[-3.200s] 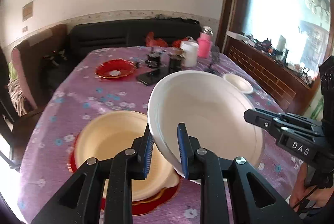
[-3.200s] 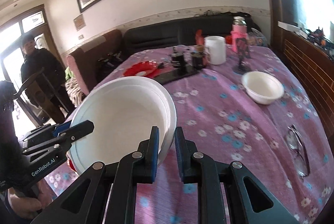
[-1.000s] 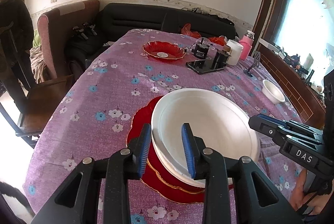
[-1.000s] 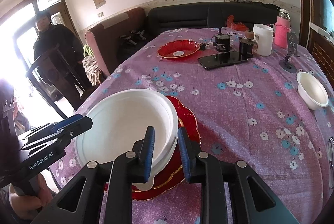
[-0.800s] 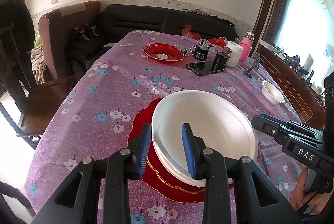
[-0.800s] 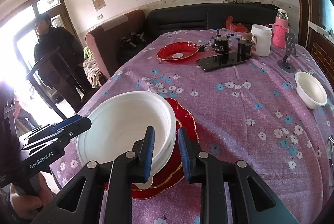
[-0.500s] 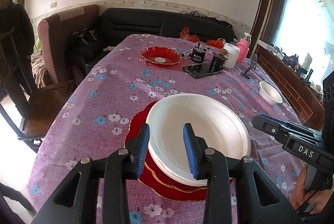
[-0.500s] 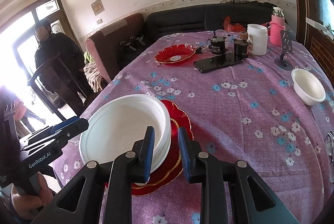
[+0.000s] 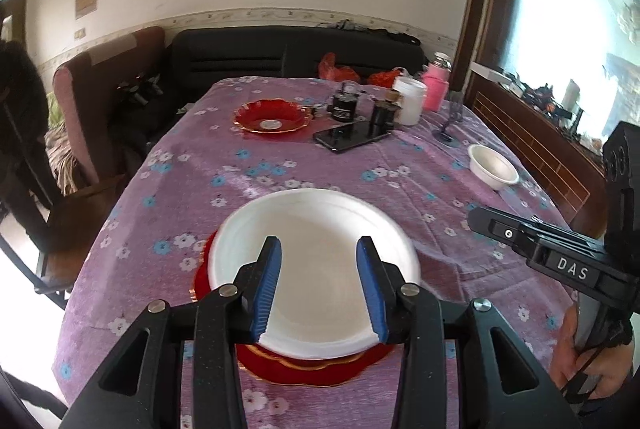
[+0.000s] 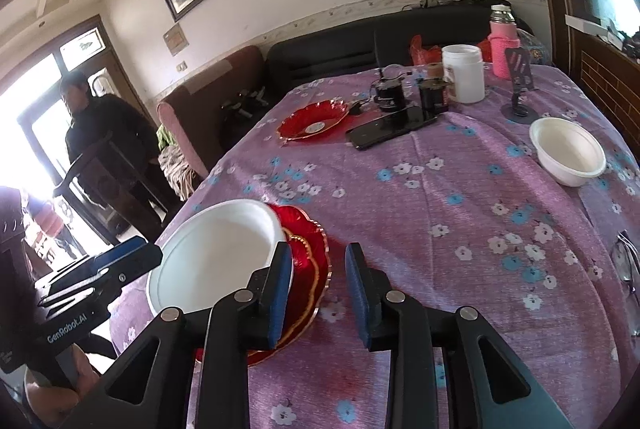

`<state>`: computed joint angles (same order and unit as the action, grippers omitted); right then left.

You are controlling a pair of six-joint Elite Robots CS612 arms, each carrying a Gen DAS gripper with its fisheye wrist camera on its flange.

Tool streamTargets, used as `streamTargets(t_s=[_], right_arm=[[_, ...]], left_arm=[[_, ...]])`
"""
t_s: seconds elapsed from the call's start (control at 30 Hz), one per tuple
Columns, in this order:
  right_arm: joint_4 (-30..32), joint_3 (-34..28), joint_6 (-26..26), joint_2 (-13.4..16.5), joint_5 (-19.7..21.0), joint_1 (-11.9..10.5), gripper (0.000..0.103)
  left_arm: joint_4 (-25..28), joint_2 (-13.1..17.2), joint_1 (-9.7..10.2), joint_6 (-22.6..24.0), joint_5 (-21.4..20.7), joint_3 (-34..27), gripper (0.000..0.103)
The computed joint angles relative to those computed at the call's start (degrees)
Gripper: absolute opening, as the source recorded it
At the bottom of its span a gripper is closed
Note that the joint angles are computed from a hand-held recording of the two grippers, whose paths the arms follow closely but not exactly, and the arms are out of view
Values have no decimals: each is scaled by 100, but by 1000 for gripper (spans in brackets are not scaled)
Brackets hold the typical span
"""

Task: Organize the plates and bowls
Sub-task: 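Lower the large white bowl onto the red plate stack and open the left gripper, then move the left gripper to the small white bowl and grasp its rim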

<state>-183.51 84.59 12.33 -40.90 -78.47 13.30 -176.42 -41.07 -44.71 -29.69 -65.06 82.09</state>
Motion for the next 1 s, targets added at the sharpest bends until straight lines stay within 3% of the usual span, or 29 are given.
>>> streamTargets(t_s=[0.37, 0.6, 1.0], right_arm=[[-506, 478, 461, -190, -6, -364, 35], [-759, 838, 751, -362, -251, -674, 35], [-599, 1068, 832, -597, -417, -1088, 35]], left_arm=[[513, 332, -191, 596, -548, -813, 45], [1248, 790, -223, 806, -1354, -1756, 45], [2677, 1690, -183, 713, -2198, -3648, 45]])
